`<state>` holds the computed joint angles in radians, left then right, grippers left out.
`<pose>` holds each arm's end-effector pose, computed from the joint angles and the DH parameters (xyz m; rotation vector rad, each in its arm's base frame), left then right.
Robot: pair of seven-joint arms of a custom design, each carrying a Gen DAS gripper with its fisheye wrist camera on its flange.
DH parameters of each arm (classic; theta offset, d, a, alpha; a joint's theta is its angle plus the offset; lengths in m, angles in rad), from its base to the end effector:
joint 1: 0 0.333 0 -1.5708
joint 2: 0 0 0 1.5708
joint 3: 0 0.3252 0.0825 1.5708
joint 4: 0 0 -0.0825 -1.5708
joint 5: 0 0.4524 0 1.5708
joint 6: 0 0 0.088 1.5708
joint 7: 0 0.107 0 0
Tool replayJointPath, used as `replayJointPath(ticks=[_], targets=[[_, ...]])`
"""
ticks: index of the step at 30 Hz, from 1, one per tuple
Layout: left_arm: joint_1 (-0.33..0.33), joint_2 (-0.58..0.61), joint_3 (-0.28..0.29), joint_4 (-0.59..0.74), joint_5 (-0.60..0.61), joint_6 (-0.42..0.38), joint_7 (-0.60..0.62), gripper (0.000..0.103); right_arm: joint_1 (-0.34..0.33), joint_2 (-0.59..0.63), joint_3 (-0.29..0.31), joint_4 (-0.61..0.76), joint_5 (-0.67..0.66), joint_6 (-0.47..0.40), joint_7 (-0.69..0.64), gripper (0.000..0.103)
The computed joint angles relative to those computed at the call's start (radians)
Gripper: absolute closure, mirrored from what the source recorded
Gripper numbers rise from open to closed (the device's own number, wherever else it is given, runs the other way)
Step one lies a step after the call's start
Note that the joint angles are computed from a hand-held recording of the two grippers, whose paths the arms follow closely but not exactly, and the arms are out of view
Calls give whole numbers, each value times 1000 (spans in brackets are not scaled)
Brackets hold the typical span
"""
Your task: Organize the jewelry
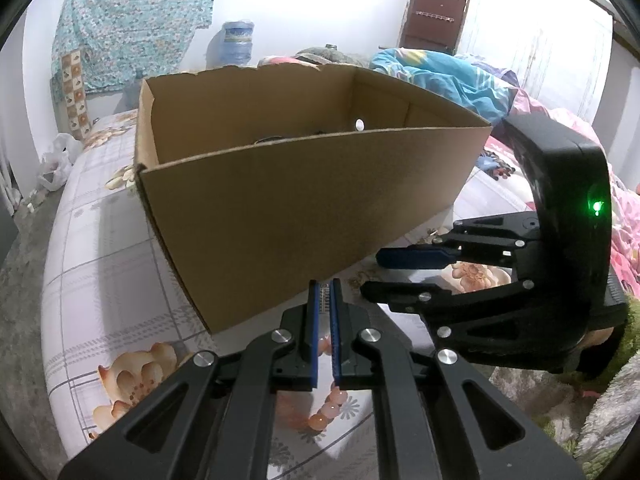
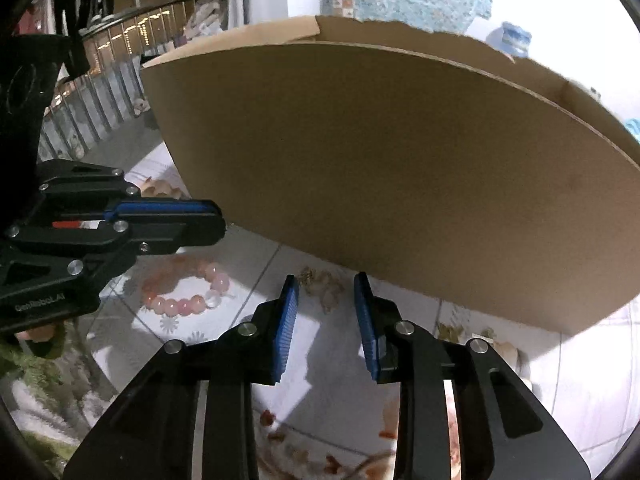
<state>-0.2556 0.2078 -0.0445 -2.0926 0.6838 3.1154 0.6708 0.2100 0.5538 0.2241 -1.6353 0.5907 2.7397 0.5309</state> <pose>0.6202 -0.2472 0.3711 -1.7428 1.8722 -0.9571 0.7308 0.2872 0.3270 -2.3320 0.7842 -0.3097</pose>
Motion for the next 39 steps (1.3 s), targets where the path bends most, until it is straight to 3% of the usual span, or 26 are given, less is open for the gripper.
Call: replayJointPath(ticks=[5, 18, 26, 35, 37, 39], targets=[[9, -1, -6, -4, -14, -1, 10, 99, 32, 11, -13, 10, -34, 13, 35, 88], [-7, 2, 11, 1, 0, 1, -9, 99, 19, 23, -23, 45, -41, -34, 84, 89], [-32, -7, 37, 0, 58, 16, -54, 99, 0, -2, -1, 28, -6, -15, 91, 89], [-77, -64, 87, 2, 303, 51, -267, 99, -80, -68, 85, -32, 214, 39, -70, 89], [-88, -76, 104, 13, 404, 68, -361, 99, -94, -72, 104, -33, 287, 44, -121, 89], [-116, -86, 141, 45, 588, 85, -532, 99, -103, -80, 116, -29, 358, 47, -170, 89]])
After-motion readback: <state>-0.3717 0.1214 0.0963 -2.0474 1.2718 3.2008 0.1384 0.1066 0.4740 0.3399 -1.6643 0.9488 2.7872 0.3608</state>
